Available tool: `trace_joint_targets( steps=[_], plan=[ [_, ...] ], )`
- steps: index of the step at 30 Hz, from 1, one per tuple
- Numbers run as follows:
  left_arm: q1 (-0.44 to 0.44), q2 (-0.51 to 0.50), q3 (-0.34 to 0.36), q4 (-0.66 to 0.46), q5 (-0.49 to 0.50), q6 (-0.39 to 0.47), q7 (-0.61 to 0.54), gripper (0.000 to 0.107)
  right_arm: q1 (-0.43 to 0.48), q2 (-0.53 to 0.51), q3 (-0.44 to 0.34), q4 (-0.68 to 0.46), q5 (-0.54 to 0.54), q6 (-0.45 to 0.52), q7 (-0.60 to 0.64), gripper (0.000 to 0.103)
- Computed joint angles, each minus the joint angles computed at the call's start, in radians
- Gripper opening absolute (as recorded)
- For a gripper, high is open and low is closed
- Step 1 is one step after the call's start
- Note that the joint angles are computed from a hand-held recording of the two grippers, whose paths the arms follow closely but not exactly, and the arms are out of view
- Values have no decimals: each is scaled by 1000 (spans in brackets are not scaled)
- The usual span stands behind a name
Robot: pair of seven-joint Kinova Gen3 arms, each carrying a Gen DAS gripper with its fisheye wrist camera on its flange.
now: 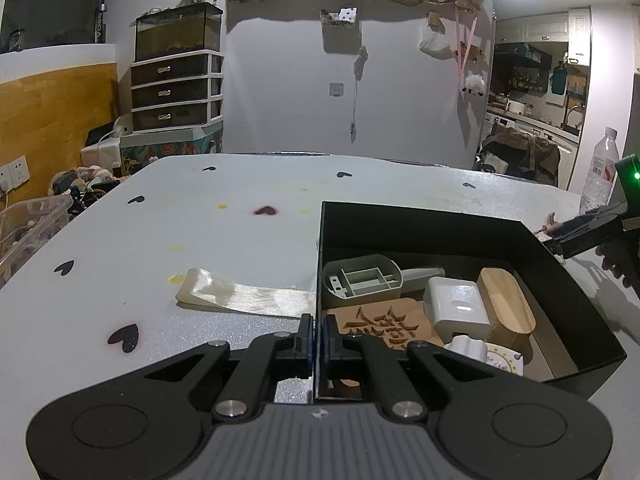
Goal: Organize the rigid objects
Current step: 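Move the right gripper to the nail polish stick and grasp it, then carry the nail polish stick into the black box and open the right gripper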
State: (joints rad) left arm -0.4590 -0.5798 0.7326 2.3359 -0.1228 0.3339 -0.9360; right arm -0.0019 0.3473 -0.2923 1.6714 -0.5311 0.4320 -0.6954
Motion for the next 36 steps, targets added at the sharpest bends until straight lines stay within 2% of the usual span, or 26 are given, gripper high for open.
trace_joint_targets(
  steps=[3, 6, 8, 12, 18, 22, 26, 32, 36],
  plan=[
    [-4, 3, 4, -7, -2, 11, -2, 4, -15, 12, 17, -25, 31, 16, -3, 103],
    [-6, 5, 7, -13, -4, 15, 0, 4, -50, 25, 60, -77, 88, 100, -57, 100],
    [-7, 5, 8, -14, -5, 17, 1, 4, -36, 28, 48, -92, 83, 146, -37, 95],
    [-11, 6, 13, -14, -7, 16, 4, 4, -51, 12, 59, -81, 85, 152, -33, 87],
    [-9, 7, 10, -14, -9, 14, 5, 4, -125, -11, 110, -72, 148, 155, -165, 87],
    [-3, 12, 5, -12, -10, 8, 2, 4, -130, -24, 110, -77, 159, 197, -213, 86],
    [2, 15, -1, -9, -13, 1, -2, 4, -102, -63, 89, -48, 116, 211, -168, 86],
    [4, 14, -5, -3, -10, -8, -4, 4, -58, -152, 76, 8, -24, 229, -15, 86],
    [4, 14, -6, -2, -8, -9, -7, 4, -58, -215, 88, 12, -126, 303, 120, 86]
  ],
)
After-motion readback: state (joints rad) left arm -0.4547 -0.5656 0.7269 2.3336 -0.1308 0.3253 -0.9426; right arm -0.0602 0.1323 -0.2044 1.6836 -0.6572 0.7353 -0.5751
